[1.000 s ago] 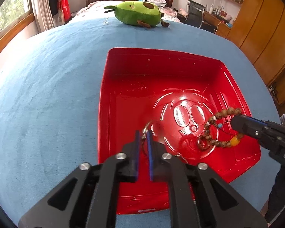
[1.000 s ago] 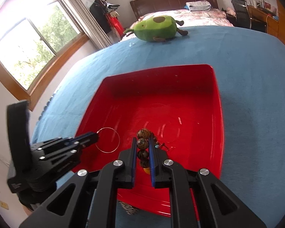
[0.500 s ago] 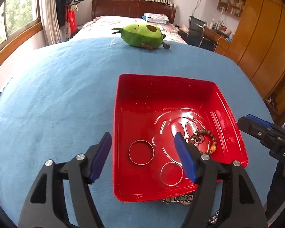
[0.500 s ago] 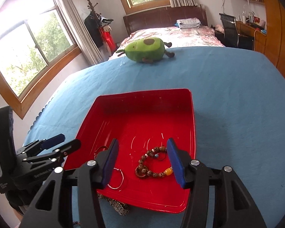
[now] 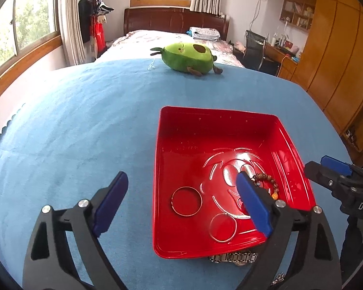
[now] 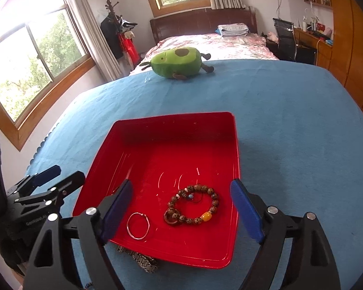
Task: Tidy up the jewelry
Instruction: 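Withdraw both tools from the tin back toward the remaining jewelry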
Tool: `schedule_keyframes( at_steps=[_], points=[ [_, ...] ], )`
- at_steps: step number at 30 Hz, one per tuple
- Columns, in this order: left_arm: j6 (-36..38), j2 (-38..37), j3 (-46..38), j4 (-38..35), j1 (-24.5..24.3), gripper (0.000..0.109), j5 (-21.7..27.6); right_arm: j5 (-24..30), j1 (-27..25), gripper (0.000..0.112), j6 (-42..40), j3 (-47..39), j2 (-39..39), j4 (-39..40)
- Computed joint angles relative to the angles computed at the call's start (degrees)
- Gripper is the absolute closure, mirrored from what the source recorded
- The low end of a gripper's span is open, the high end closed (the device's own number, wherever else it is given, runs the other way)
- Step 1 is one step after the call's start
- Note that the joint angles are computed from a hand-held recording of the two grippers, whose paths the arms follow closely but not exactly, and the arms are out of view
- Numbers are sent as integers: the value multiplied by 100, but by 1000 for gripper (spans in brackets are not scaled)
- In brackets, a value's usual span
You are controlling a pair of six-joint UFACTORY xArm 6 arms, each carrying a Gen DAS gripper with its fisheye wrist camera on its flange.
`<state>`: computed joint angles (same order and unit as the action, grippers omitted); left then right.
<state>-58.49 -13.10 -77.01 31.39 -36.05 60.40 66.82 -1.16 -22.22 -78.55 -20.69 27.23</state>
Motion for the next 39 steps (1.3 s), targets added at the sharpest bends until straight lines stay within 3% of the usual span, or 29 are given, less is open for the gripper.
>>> schedule_keyframes(
  at_steps=[11,17,26,35,39],
  points=[
    [-143,-229,-22,169,-181,16,102,30,-33,26,-118,50,-182,70],
    [-579,-606,213,201,-317,14,33,237,-170,26,-386,125,-456,436],
    [-680,-917,495,719,-966,14,713,511,-596,27,-850,601,-1184,843],
    [-755,-1535,1467,565,-1560,14,1195,1148,-1297,33,-1373,1628,-2132,857],
    [-705,-1779,1789,468,-1891,14,1360,1732,-1983,38,-1728,1976,-2441,1018]
  ],
)
